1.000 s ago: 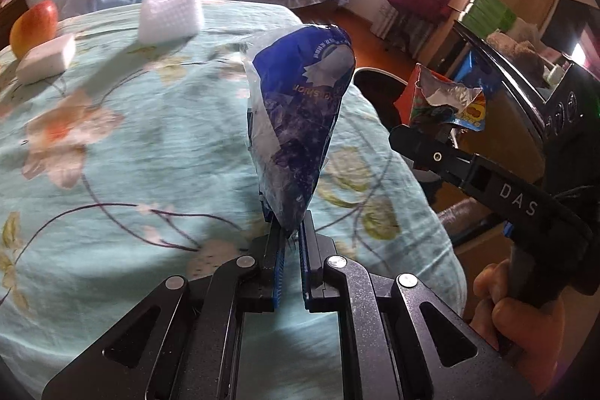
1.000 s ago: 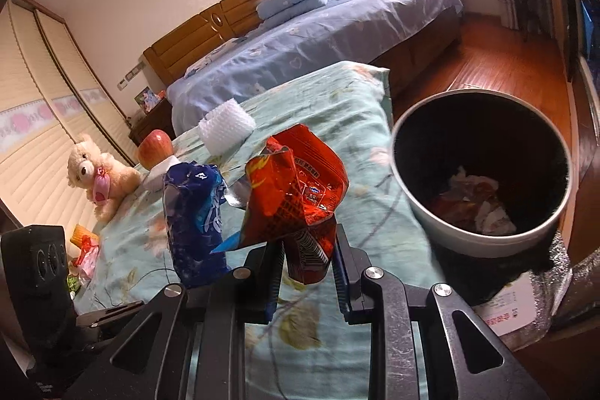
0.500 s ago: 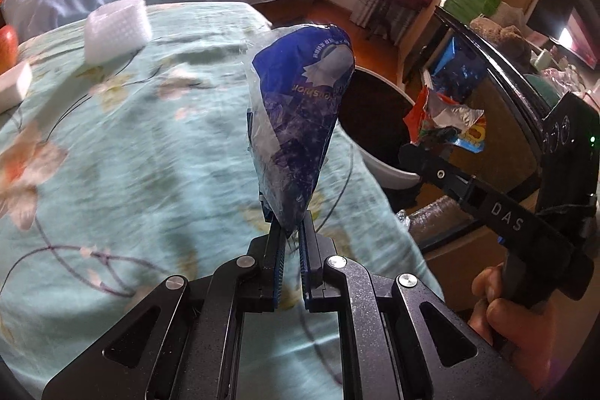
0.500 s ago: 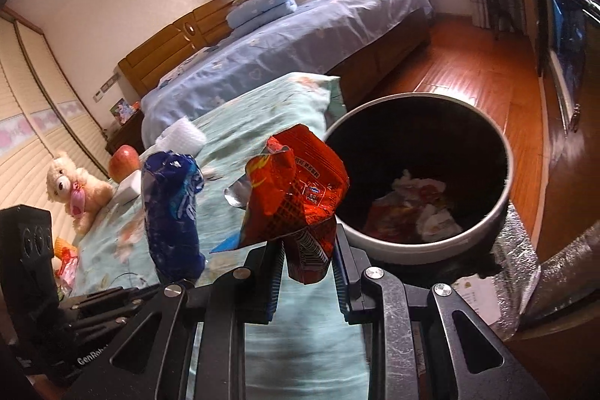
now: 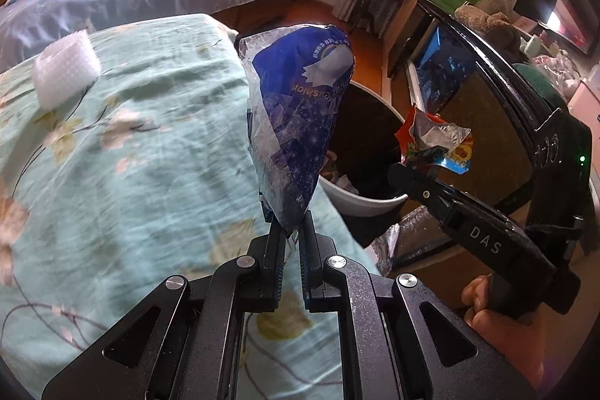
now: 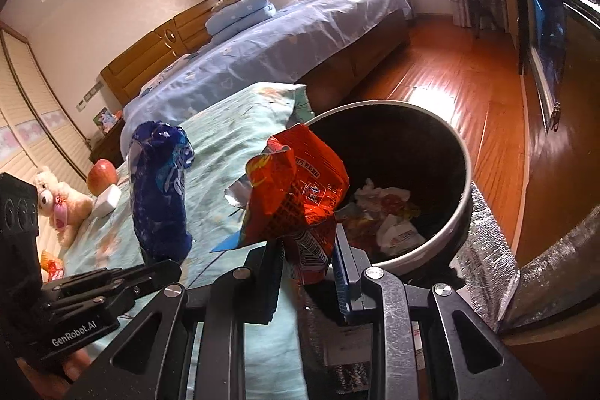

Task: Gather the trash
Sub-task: 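Carry the red snack bag and blue candy bag over the trash bin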

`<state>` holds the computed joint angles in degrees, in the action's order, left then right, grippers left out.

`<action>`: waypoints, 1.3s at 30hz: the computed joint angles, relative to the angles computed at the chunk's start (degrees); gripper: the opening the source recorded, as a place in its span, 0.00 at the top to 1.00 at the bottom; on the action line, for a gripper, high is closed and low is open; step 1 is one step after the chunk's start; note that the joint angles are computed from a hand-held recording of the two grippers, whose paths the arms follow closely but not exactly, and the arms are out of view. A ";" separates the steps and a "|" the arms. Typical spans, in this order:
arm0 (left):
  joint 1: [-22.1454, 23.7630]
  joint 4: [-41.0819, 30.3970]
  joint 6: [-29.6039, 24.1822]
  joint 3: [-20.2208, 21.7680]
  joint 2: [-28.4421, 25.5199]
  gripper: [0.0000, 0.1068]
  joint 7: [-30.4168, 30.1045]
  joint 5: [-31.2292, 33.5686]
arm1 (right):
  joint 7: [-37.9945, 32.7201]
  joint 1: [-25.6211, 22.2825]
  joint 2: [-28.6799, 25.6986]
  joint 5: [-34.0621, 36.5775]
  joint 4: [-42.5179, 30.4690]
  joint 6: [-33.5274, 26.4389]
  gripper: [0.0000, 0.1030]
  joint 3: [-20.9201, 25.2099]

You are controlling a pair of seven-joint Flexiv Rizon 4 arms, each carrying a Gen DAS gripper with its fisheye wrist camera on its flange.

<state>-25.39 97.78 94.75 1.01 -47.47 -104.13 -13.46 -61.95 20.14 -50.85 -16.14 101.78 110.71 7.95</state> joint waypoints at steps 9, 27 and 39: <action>-0.06 -4.38 -3.26 0.53 -1.66 0.94 0.87 0.51 | 0.24 -2.43 -1.09 -1.20 -2.74 -2.59 0.76 1.06; 0.80 -14.89 -11.95 0.17 -6.10 0.94 0.30 2.90 | -0.98 -7.47 -4.27 -3.54 -9.03 -9.48 0.73 5.59; 0.98 -18.06 -14.22 0.22 -7.34 0.94 -0.75 4.69 | -3.61 -9.54 -5.99 -2.23 -12.75 -13.27 0.73 8.39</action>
<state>-24.41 79.72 80.53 1.23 -54.81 -104.88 -8.76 -65.56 10.60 -56.83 -18.37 89.03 97.44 16.34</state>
